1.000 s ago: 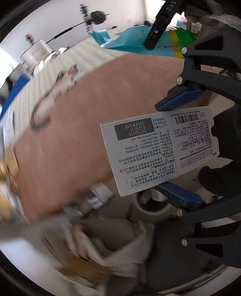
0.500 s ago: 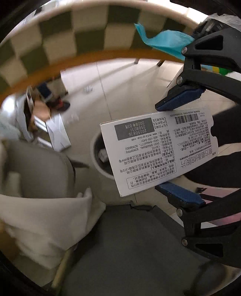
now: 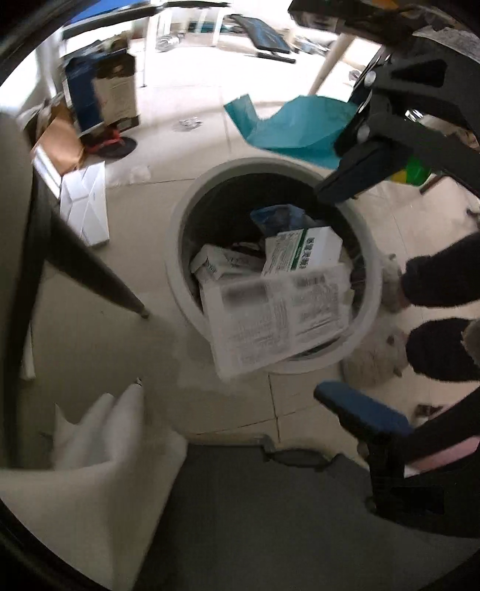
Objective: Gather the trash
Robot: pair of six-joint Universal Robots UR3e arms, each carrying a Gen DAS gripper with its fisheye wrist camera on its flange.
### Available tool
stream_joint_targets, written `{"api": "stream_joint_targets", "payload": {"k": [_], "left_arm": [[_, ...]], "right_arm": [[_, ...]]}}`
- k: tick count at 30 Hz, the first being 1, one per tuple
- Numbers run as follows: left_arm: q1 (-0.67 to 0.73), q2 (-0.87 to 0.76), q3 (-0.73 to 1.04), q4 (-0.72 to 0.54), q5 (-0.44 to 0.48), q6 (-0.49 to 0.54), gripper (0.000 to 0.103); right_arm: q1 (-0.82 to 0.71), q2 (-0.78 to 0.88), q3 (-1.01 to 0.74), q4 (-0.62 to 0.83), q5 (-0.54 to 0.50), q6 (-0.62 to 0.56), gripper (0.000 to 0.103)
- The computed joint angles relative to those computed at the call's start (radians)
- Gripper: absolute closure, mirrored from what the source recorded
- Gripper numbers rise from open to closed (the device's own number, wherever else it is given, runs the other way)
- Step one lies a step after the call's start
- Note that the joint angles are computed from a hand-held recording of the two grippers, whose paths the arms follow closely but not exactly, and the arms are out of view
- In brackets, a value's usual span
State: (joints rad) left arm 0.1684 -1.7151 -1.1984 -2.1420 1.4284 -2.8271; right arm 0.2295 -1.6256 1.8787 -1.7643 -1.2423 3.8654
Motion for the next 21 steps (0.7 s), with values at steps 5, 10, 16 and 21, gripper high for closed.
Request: {"api": "stream_joint_targets", "payload": {"k": [5,10,16,21], "left_arm": [[0.046,0.091,-0.037,0.062,0.067,0.013,0.003],[0.069,0.183,-0.021,0.094,0.163,0.048,0.003],[0.086,0.185,0.252,-0.088,0.200,0.097,0.003],[0.086,0.041,0.773,-0.428,0.179,0.126,0.003]], "right_arm": [[-0.006,0.089,-0.016,-0.053,0.039,-0.120,0.000],[0.030,0.094,-0.146,0.055,0.005,-0.135,0.000],[0.143,0.045,-0.416,0.354,-0.152,-0.041,0.000],[0.229,0.084,-0.798,0.675,-0.246,0.102,0.000]]}}
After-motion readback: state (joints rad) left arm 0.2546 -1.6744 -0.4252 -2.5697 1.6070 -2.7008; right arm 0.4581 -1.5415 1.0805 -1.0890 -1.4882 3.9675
